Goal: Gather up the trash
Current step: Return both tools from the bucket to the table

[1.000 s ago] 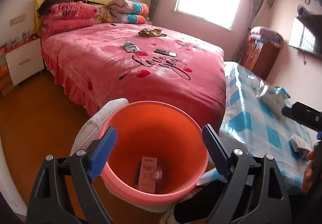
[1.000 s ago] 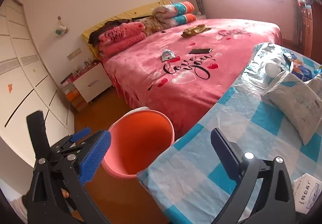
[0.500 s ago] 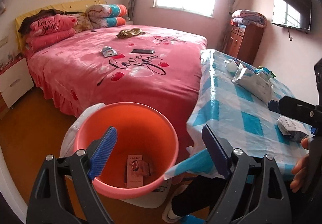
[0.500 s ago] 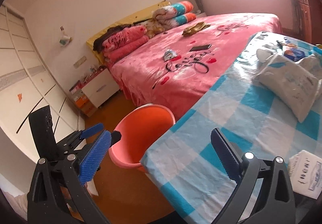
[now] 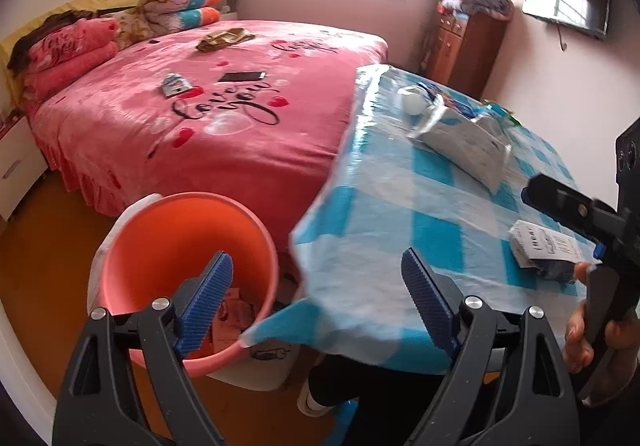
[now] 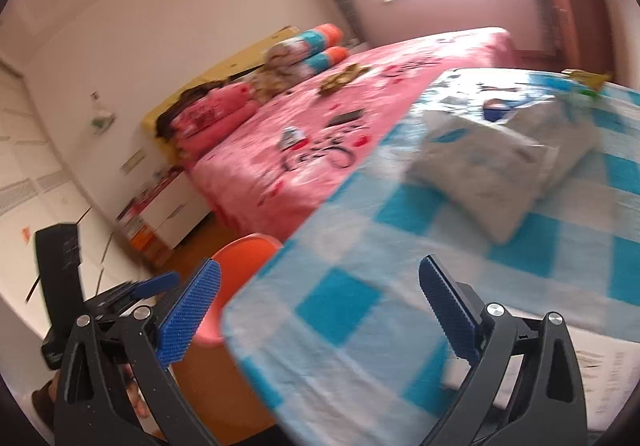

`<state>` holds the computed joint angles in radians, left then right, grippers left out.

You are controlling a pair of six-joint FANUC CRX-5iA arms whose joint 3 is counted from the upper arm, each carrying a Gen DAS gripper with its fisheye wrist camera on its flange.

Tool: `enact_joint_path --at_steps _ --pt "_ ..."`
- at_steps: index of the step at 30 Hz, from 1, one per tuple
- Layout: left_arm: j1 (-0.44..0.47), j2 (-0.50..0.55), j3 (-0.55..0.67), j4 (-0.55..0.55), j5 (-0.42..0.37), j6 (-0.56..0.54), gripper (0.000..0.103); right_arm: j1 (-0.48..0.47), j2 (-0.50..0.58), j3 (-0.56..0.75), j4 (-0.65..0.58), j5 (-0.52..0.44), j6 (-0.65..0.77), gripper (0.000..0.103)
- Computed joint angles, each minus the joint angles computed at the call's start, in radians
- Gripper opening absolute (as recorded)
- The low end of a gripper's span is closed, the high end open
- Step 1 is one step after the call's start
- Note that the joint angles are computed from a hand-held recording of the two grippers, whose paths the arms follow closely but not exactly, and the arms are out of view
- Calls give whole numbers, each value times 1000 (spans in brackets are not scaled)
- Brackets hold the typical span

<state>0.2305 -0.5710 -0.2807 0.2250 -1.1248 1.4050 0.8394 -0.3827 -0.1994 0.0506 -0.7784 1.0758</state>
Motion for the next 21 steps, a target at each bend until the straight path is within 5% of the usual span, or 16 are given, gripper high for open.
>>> enact_joint_path --at_steps 12,21 --pt "-243 250 263 -96 -37 172 87 -151 -64 -57 98 12 -152 98" --pt "-379 593 666 -123 -48 271 87 -311 -52 -18 -18 0 -93 98"
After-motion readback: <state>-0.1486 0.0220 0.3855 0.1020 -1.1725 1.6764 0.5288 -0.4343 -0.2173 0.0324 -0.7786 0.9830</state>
